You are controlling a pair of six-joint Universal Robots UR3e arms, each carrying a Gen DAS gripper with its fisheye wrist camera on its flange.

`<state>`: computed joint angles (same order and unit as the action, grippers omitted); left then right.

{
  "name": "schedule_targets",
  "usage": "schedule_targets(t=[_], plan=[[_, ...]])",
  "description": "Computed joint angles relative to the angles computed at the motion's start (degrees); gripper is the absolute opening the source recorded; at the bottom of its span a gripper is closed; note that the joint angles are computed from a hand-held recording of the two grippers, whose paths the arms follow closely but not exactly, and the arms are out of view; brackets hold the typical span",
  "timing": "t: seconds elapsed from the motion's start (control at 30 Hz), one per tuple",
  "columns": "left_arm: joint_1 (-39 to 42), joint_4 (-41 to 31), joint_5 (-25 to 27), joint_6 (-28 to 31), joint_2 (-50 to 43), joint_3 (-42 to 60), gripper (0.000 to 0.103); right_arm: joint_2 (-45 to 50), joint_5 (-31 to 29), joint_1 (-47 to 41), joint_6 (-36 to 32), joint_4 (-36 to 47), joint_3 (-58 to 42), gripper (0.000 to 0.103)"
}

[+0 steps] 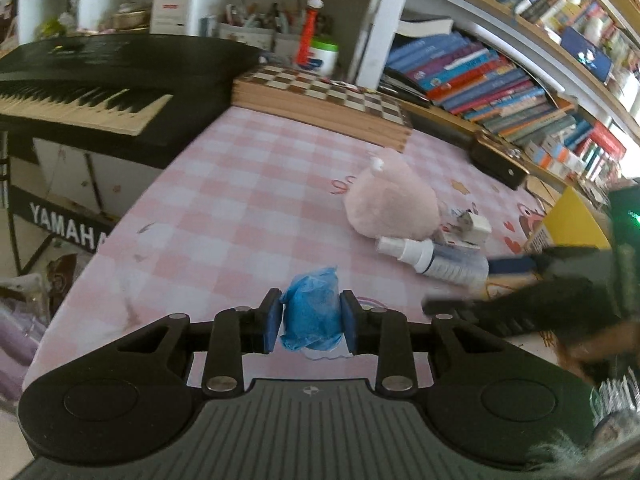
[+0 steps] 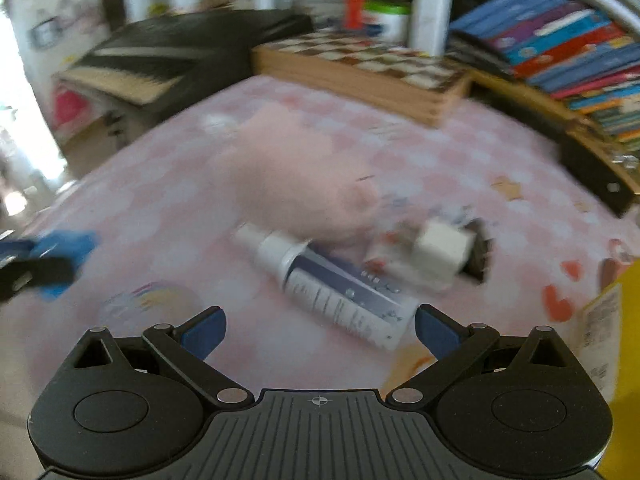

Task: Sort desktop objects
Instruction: 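Close the left tool on the blue crumpled item and lift it, then close the right tool on the white spray bottle while the left tool holds the blue item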

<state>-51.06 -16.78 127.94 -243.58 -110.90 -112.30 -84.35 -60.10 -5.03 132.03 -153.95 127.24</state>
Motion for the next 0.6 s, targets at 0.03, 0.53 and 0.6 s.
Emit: schedule_targets(t=[0.03, 0.53, 0.6], plan=[[-0.2, -0.5, 0.3, -0.9, 0.5, -0.5, 0.029, -1.7, 0.9, -0.6, -2.9, 2.4, 0.6, 0.101], [-3.0, -4.6, 3.4, -6.7, 2.9, -1.3, 0.029, 6.7, 1.9, 1.5, -2.5, 13.0, -11.4, 0.035], [-3.1, -4.8, 3.8, -7.6, 3.3, -1.7, 0.029, 4.7, 2.7, 0.4, -2.5, 16.7, -10.6, 0.033]])
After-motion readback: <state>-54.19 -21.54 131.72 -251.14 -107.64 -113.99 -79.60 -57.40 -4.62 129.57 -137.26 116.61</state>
